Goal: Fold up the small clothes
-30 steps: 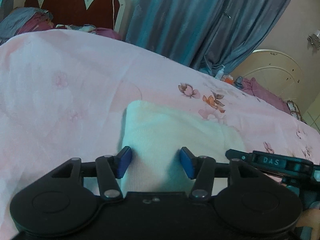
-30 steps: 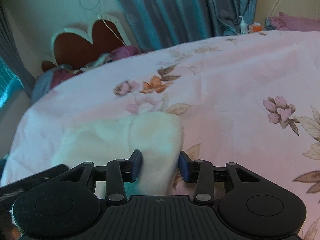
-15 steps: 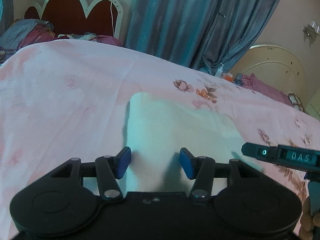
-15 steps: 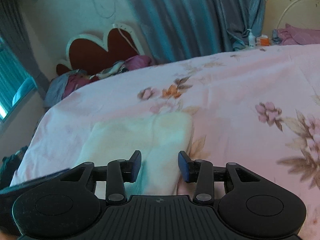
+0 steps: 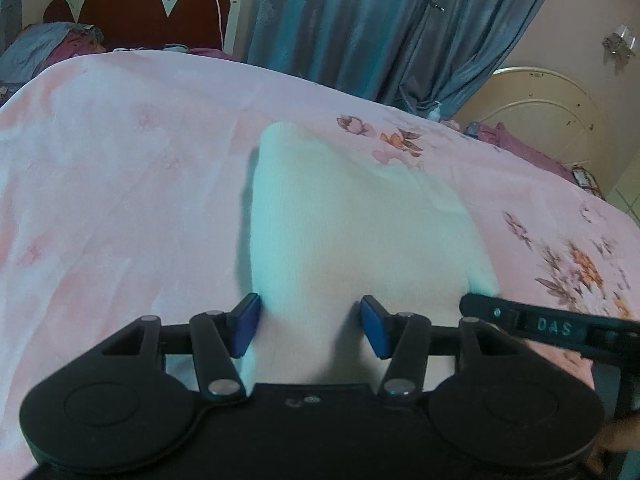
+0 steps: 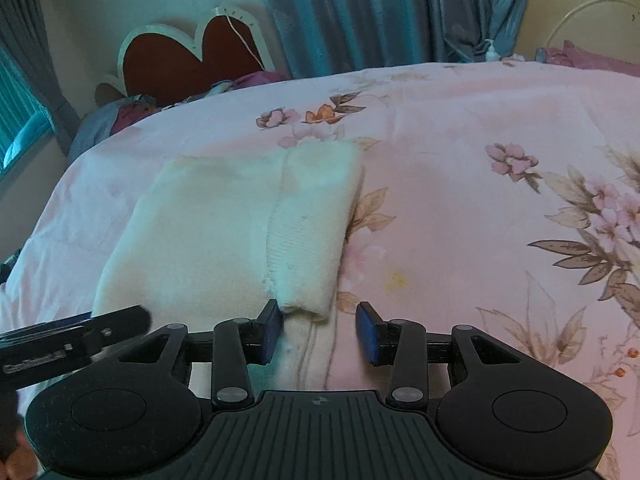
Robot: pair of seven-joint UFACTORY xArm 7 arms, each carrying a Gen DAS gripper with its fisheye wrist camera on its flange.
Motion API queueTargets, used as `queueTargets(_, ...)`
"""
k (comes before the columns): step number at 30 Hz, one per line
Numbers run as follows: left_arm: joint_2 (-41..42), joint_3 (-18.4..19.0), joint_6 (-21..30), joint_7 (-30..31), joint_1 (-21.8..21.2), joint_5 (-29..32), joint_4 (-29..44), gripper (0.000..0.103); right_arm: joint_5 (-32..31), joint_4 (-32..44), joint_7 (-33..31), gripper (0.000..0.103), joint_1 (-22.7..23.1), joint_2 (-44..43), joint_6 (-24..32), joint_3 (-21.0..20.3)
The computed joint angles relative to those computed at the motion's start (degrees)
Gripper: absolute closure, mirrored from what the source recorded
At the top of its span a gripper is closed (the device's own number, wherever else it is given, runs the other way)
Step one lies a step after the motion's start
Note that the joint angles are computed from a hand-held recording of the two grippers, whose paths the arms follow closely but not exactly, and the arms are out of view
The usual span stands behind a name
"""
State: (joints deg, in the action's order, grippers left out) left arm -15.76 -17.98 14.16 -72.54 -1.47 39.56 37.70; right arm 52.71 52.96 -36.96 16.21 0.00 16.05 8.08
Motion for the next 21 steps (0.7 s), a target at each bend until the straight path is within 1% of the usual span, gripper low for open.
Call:
queueTargets(1,-1.24,0.69,-0.12,0.86,-0.90,-1.18,-1.12,0.051,0.21,-0.91,0.17,0.063,-0.05,-1.15,0.19,-0.04)
queueTargets(3,-3.68,1.32,0.07,2.55,-2.39,-3.95,-3.44,0.051,4.46,-2.37,-2.89,0.063,0.08,-3.90,3.13,-1.02)
queueTargets(6,-6.38,0.83,0.22,4.92,-3.44,-7.42,-6.40,0.051,6.46,-6.37,-4.49,0.063,1.13,-9.00,5.35,-2.45)
queueTargets(8,-6.78,0.04,-0.22,6.07,-3.67,-9.22,-7.55,0.051,5.17,-8.89,-3.57,0.063,2.05,-11.47,6.03,-3.07)
queueTargets(10,-6.96,-2.49,-0.55,5.00,-1.86,-8.86,-7.89,0.051,2.35,-11.42,-1.36,0.063,2.86,-13.26,5.27,-2.95)
queueTargets(12,-6.71,-3.17,-0.65,4.98,-1.56,-9.53,-7.71,0.051,-3.34,-14.04,2.26,0.063,3.04,-13.93,1.56,-1.78)
queueTargets(14,-6.63,-3.11,-0.45,5.95,-1.86,-10.27,-7.53,0.051,-4.57,-15.73,2.86,0.063,4.24,-14.16,-1.11,-2.43)
queueTargets(15,-6.66,-3.13,-0.16,6.51,-1.95,-10.43,-7.38,0.051,-5.76,-15.91,4.22,0.063,4.44,-14.25,-1.25,-2.75)
queueTargets(17,-6.77,-3.11,0.67,7.34,-2.24,-10.95,-7.15,0.047,-9.20,-16.27,7.46,0.063,4.53,-14.54,-1.24,-2.90)
queueTargets(20,-6.71,-3.40,1.72,7.98,-2.50,-10.99,-6.78,0.037,-12.47,-17.35,9.41,0.063,5.86,-14.89,-2.42,-3.80)
queueTargets(21,-6.51,-3.54,2.17,8.22,-2.53,-10.80,-6.54,0.031,-12.85,-17.53,9.63,0.063,6.61,-14.92,-2.65,-4.47)
